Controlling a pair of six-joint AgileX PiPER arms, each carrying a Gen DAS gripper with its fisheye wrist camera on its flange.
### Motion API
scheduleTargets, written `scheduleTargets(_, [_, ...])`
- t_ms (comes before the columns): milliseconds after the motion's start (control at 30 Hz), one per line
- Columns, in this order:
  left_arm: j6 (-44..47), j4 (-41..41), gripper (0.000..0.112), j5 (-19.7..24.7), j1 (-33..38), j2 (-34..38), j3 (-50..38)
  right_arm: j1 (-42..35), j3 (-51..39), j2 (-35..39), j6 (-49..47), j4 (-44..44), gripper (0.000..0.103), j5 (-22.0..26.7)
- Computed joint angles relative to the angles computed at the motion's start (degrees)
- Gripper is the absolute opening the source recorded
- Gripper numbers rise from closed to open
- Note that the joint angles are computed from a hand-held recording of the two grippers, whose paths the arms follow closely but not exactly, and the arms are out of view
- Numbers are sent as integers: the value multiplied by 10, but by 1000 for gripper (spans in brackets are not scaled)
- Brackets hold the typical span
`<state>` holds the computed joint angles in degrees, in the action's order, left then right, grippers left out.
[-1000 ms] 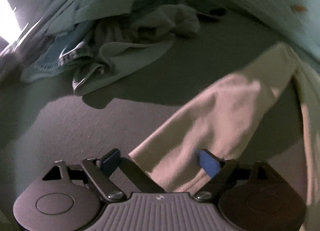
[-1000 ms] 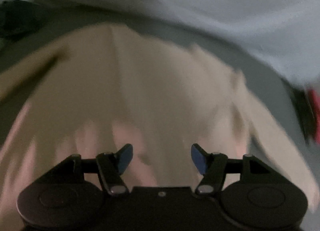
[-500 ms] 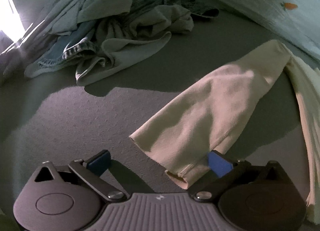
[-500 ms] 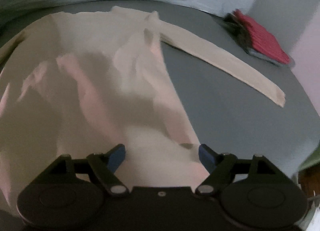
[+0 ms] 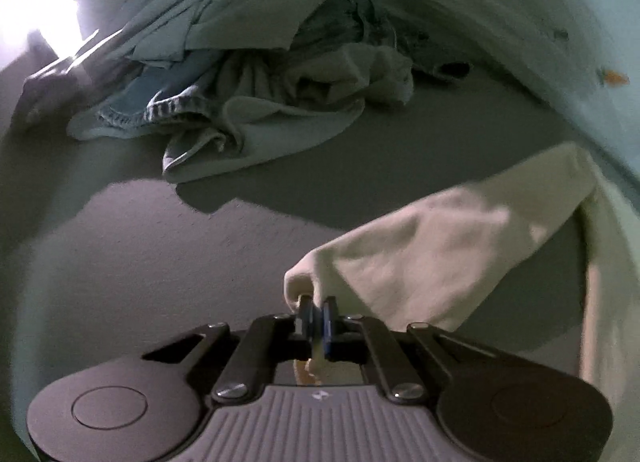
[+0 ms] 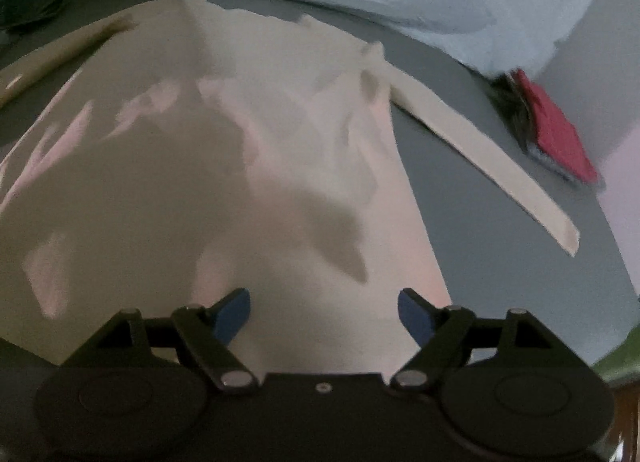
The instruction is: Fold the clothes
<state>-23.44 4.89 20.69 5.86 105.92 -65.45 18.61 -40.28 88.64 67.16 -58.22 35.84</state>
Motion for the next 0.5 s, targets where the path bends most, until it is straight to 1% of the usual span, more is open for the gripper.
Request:
scheduleTargets(33, [27,-39,4,0,-1,-9,-6,-2,0,-3,-4,-4,82,-4])
scheduleTargets(100, [121,-153,4,-1,-9,-35,-19,-6,7,-14,-9,-22,82,-9])
scheduleTargets(167, [196,-268,4,38,-37,-52,-60,-20,18,-26,-16,-40,82,-20])
scheduleTargets(200, [238,-325,4,58,-56,-59,-82,-28,23,-32,-20,-49,82,-26])
scheduleTargets(267, [334,-429,4,76,-114,-68,-115,-50,32,-44,-36,-56,82,-40])
scheduleTargets(333, [373,-486,4,99,-191,-48,-176,-82,38,-61,-70,-45,82,-52])
scheduleTargets(367, [385,-499,4,108,-232,-26,-214,-102,44,-76,-87,-44,82,-59])
scheduleTargets(400, [382,-493,8,116,-275,3,-262,-123,49,-90,-105,-42,82,-67])
scheduleTargets(433, [370,-463,9,122,-316,34,-311,-141,54,-102,-119,-40,82,-74])
scheduleTargets(467, [347,-411,23,142,-352,71,-369,-164,57,-110,-135,-37,82,-81])
scheduleTargets(500, [323,-354,41,159,-388,110,-426,-188,59,-118,-152,-32,82,-90])
